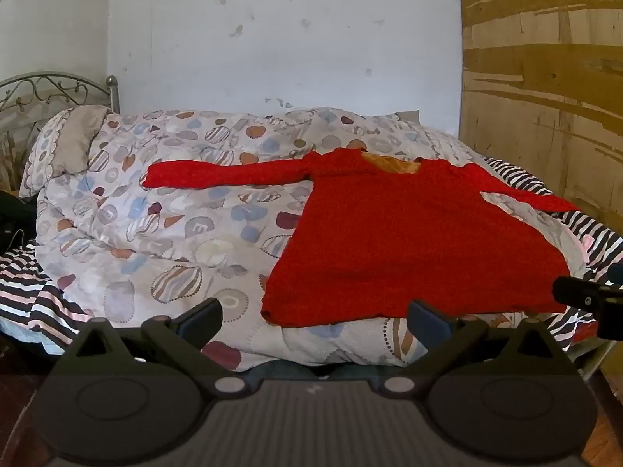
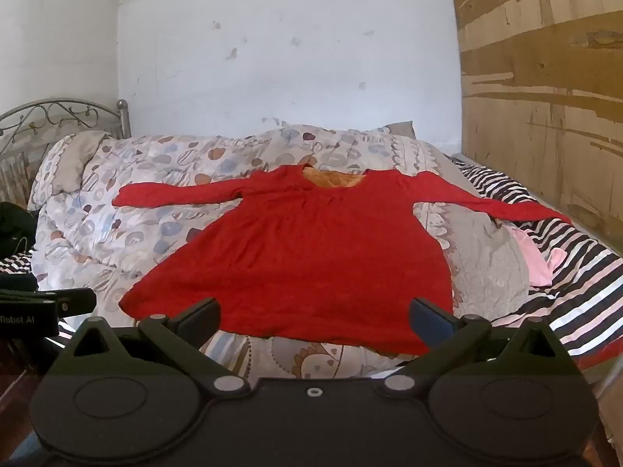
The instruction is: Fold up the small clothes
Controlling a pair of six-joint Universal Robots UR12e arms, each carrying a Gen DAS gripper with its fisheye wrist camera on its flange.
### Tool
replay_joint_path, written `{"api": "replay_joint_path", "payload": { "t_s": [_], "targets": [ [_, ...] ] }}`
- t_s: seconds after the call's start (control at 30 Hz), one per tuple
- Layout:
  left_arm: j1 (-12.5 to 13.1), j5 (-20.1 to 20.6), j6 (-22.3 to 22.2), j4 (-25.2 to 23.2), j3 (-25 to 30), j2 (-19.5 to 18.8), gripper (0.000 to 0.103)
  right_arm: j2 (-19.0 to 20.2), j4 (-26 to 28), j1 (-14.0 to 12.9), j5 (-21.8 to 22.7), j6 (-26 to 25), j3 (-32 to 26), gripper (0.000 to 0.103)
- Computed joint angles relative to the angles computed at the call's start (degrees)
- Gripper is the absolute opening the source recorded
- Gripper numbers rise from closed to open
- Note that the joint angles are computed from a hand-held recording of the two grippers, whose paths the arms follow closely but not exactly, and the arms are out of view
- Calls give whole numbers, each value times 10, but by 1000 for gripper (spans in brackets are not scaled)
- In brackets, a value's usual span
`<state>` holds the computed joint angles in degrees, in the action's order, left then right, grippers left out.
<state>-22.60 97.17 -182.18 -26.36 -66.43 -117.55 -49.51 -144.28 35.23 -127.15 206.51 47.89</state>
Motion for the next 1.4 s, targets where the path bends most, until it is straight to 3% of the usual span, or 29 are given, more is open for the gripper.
{"api": "replay_joint_path", "payload": {
  "t_s": [1.4],
  "targets": [
    [-1,4,1,-6,-5,0,103,-2,9,-1,4,12,1,103]
  ]
}}
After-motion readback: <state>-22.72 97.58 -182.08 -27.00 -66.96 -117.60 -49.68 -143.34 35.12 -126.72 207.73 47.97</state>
